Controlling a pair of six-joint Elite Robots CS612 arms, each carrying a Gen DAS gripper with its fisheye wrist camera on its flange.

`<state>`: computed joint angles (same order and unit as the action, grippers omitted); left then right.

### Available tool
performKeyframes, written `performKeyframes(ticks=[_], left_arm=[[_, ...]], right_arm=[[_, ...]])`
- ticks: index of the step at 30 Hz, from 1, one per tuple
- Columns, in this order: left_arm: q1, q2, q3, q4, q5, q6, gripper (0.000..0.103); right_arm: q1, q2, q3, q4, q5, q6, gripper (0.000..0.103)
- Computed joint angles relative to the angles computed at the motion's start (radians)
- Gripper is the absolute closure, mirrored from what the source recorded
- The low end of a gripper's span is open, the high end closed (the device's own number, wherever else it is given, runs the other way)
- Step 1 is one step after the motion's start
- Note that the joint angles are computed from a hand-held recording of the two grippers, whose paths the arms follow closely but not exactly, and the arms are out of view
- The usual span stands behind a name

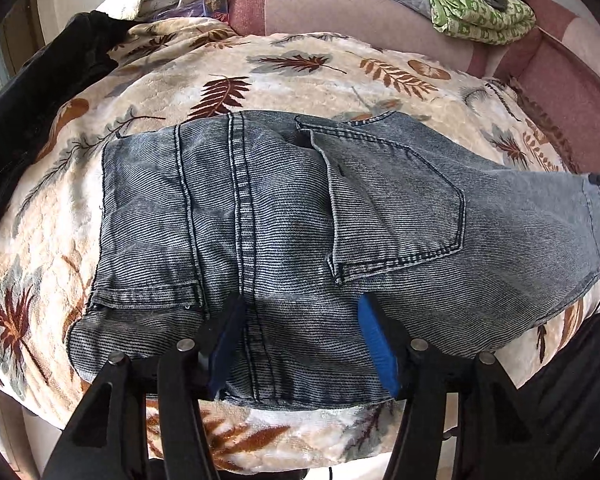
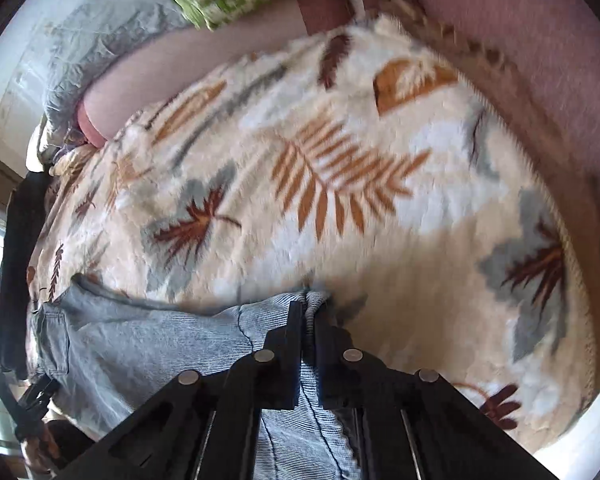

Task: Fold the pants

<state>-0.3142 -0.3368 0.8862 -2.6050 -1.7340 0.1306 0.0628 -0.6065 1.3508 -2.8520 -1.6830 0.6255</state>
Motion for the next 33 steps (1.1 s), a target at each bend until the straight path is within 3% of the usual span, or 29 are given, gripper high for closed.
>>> performKeyframes(ticks=[2,3,5,6,9,11,13,15,17,22,25,29,30,31,33], left_arm=[[0.0,0.0,0.003,-0.009,-0.003,0.001,0.042],[0.0,0.0,0.005,-0.012,-0.004,0.001,0.042],[0.0,0.0,0.006,-0.014,-0.005,0.003,0.042],[0.0,-0.001,0.006,-0.013,-0.007,0.004,0.042],[0.001,-0.001,0.004,-0.006,-0.011,0.007,0.042],[0.0,-0.002,0.005,-0.008,-0.012,0.004,0.042],[-0.001,-0.002,0.01,-0.019,-0.011,0.006,0.041],[-0.001,-0.003,0.015,-0.028,-0.013,0.005,0.041],[0.0,-0.004,0.017,-0.031,-0.017,0.001,0.041],[0.0,-0.007,0.027,-0.043,-0.021,0.002,0.04],[0.001,-0.008,0.03,-0.05,-0.025,-0.004,0.04],[0.0,-0.008,0.034,-0.058,-0.028,-0.002,0.036],[-0.001,-0.009,0.037,-0.064,-0.023,0.001,0.036],[-0.002,-0.009,0.039,-0.067,-0.02,0.003,0.036],[-0.001,-0.009,0.038,-0.067,-0.027,-0.001,0.036]], right_arm=[[-0.001,0.02,-0.021,0.033,0.015,0.0,0.097],[-0.007,0.037,-0.044,0.112,0.051,-0.007,0.095],[-0.009,0.056,-0.055,0.188,0.054,0.003,0.089],[-0.008,0.046,-0.035,0.164,0.044,0.027,0.087],[0.0,-0.001,0.05,0.036,-0.001,0.137,0.047],[0.017,-0.036,0.101,-0.029,-0.056,0.14,0.042],[0.03,-0.065,0.148,-0.092,-0.037,0.125,0.041],[0.033,-0.078,0.179,-0.134,0.048,0.124,0.041],[0.036,-0.08,0.198,-0.126,0.069,0.175,0.04],[0.014,-0.073,0.287,-0.241,0.14,0.451,0.041],[0.013,-0.06,0.293,-0.309,0.184,0.493,0.042],[0.008,-0.027,0.255,-0.3,0.216,0.537,0.046],[0.006,-0.017,0.245,-0.294,0.221,0.554,0.054],[0.005,-0.009,0.238,-0.289,0.219,0.569,0.074],[0.011,-0.008,0.233,-0.283,0.192,0.56,0.093]])
